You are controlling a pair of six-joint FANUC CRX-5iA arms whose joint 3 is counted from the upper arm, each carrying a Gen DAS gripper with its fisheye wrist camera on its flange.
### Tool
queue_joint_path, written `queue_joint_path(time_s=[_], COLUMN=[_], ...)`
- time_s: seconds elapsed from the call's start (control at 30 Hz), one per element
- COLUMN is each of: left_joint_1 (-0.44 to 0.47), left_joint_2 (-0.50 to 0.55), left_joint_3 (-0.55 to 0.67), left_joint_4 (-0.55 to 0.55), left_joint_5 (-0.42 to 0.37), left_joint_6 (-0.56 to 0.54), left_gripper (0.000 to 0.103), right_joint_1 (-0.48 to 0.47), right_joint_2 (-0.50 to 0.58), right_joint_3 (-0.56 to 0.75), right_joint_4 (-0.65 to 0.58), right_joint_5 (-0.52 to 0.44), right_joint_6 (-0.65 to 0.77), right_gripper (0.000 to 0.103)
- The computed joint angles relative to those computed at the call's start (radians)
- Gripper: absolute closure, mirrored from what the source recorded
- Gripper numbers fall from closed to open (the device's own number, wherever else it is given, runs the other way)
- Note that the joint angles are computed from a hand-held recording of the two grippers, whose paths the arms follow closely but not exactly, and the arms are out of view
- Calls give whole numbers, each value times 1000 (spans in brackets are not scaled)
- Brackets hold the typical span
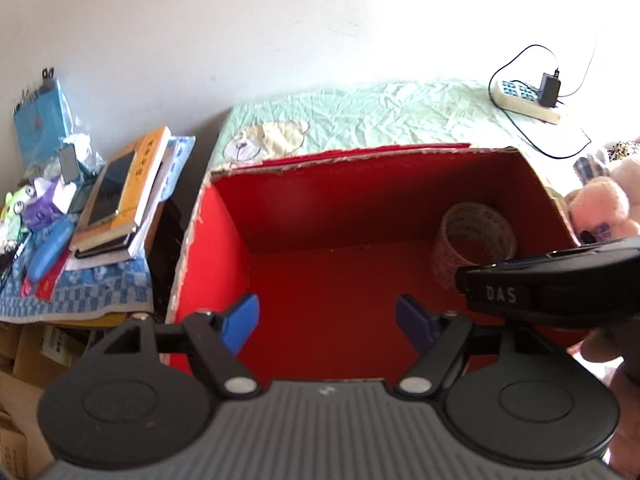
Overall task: Organize objects
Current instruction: 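Lower the tape roll onto the box floor and open the right gripper, then withdraw the right gripper from the box toward the pine cone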
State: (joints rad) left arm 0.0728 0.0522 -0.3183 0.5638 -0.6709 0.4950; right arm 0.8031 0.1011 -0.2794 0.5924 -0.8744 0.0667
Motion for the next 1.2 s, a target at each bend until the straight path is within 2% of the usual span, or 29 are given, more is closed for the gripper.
queue_joint_path(time_s=[0.2, 0.27, 0.33, 0.67, 0.93, 1.2], left_joint_1=[17, 25, 32, 59, 61, 16], left_joint_2=[-52, -64, -78, -141, -178, -211], left_joint_3=[-46, -51, -63, -116, -128, -128], left_joint_4=[44, 46, 53, 64, -12, -155], left_joint_5=[-8, -19, -26, -71, -82, -80], left_joint_6=[-57, -62, -75, -118, -35, 137], left_gripper=[17, 16, 16, 12, 12, 12], right_joint_1=[45, 65, 91, 178, 235, 244], right_joint_2=[-30, -45, -57, -117, -177, -264], right_joint_3=[-59, -86, -105, -172, -229, -300], right_joint_4=[118, 162, 205, 285, 274, 197], right_joint_5=[-27, -38, -66, -162, -195, -131], right_joint_6=[-171, -233, -290, -416, -458, -394], right_gripper=[64, 53, 50, 50, 50, 51])
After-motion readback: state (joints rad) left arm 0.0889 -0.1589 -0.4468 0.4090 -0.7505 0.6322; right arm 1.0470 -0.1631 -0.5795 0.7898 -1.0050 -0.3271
